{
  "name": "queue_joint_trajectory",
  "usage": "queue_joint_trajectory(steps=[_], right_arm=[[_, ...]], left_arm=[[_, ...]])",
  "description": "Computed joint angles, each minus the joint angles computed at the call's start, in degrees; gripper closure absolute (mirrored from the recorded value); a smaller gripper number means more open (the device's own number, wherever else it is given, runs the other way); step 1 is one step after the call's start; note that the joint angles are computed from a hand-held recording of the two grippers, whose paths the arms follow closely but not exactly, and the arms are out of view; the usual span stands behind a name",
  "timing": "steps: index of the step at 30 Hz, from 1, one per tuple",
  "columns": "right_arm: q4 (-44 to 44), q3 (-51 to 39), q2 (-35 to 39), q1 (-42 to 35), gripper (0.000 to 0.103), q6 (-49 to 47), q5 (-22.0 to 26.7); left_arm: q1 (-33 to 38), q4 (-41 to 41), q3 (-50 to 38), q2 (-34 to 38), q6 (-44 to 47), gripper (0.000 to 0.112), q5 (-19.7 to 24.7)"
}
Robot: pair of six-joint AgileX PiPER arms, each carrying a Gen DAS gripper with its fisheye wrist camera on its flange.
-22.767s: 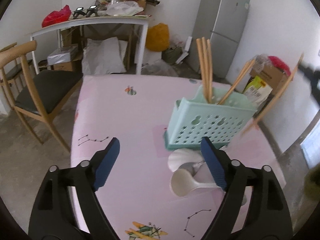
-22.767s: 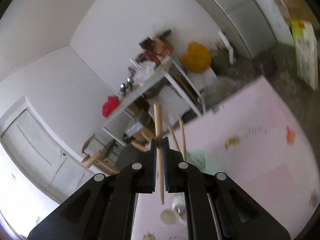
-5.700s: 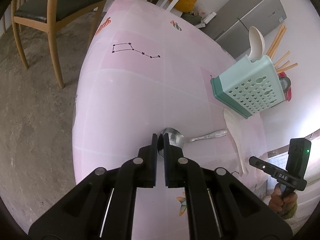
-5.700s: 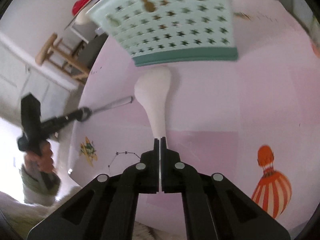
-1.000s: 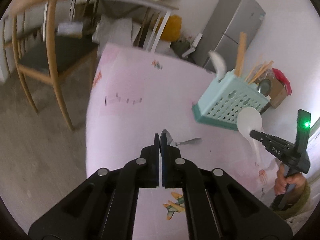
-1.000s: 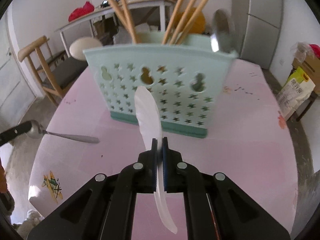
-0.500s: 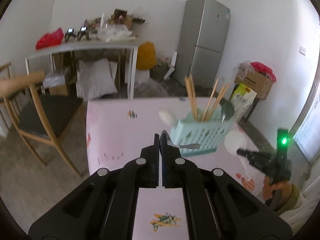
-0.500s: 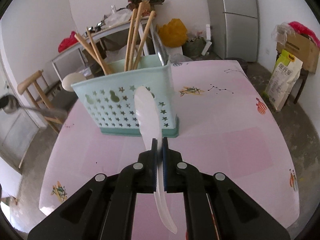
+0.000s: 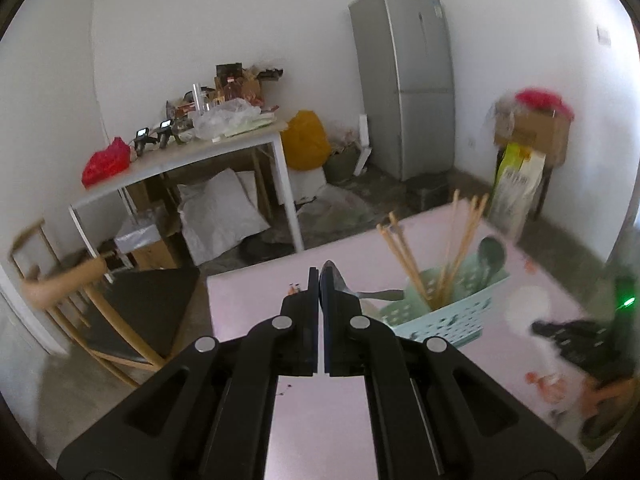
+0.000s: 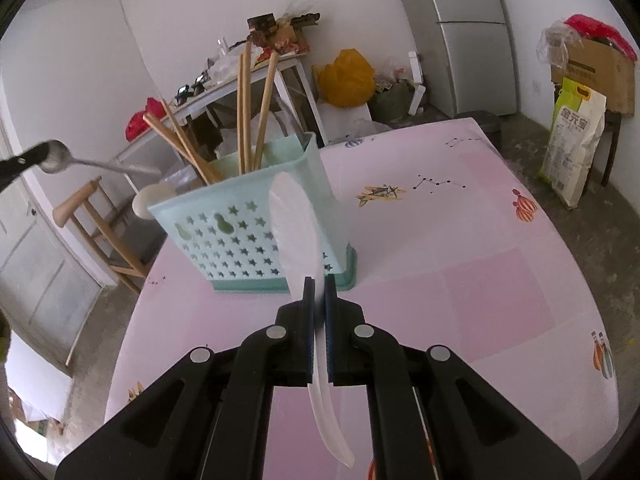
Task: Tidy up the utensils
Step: 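Lift the metal spoon with the left gripper while the right gripper lifts the white paddle, then lower the metal spoon into the holder and open the left gripper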
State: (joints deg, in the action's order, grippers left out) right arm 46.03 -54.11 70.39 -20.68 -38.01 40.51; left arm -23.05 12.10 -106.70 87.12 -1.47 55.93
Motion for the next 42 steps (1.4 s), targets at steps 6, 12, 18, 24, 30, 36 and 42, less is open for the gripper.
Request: queue_joint_trajectory(steps=[6,12,18,24,30,36,42], right_arm=[[2.78,-1.16,0.45,-2.80,0.098,-2.13,1.86],[5.14,-1.68,1.28,-3.96,0.098,-3.44,2.90],[7.16,-2.01,1.29,-5.52,0.098,-4.10,4.57],[11.76,-3.42,1.65,-9.56,0.098,-6.03,9.03],[20.69,-7.45,2.49,-12.62,0.098,-10.89,13.01],[32.83,-15.55,8.31,-11.58,0.098,-13.05,14.25],[42.65,-19.15,13.97,-5.36,0.098,-16.17,6.84]], left_arm=[[-4.70,7.10,-5.85,6.98,1.97,0.112,3.68],[-7.07,8.04,-13.51,14.48,7.23,0.112,8.87],[-5.43,2.28,-16.50,18.74,8.33,0.111,9.75],[-3.14,-4.66,-10.09,16.23,7.24,0.092,3.08],[-2.88,-2.46,1.84,9.48,1.10,0.062,-6.03],[-0.36,-2.91,14.51,0.77,-5.75,0.050,-13.04],[3.79,-7.82,22.98,-4.90,-5.35,0.049,-16.48]])
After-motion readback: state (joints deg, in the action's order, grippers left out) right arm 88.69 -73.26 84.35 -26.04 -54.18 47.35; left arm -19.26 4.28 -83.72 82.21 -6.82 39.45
